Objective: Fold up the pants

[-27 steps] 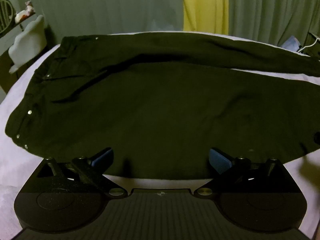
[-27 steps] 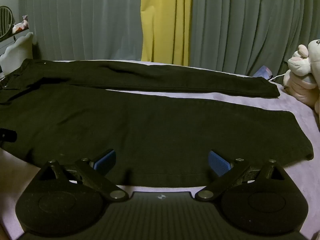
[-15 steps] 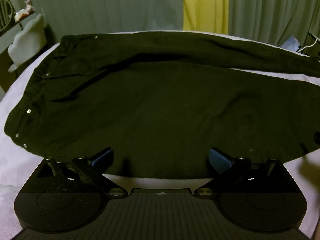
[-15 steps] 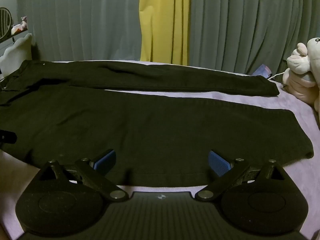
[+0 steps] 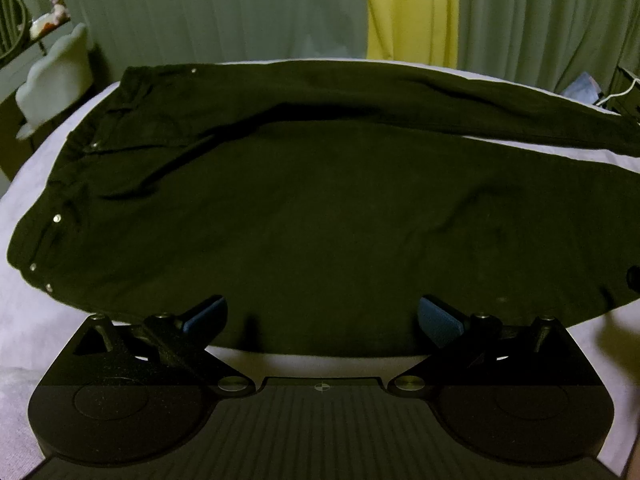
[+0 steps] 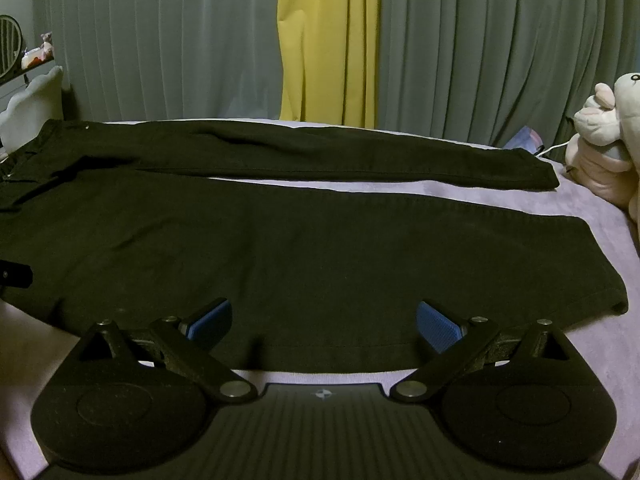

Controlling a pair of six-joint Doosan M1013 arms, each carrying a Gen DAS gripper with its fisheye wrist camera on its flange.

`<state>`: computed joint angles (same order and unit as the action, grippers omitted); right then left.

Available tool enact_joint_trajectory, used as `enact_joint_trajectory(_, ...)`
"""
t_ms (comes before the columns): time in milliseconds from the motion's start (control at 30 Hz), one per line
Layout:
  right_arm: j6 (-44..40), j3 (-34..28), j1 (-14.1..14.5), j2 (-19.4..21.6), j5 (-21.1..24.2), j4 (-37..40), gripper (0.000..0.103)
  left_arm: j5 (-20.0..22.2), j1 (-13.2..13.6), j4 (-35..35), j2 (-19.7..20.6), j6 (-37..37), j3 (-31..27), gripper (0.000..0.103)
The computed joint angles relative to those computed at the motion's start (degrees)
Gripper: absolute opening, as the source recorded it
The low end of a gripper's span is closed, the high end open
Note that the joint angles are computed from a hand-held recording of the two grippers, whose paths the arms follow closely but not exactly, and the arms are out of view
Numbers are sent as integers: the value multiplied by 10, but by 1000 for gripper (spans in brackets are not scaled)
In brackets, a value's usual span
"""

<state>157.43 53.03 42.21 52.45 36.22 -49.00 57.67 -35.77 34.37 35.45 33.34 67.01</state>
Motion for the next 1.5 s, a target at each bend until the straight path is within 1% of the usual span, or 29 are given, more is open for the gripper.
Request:
enact_joint_trajectory(267,5,0,0,1,1,-2,99,-2,0,-1,0,-2,3,103)
enact_joint_trajectory(567,31,11,2,-4,-4,-18,99,-4,3,-6,-2,0,5,103)
enact_joint_trajectory(1500,24,11,1,-5,-4,-13,99,-3,5,-12,-2,4,5,103)
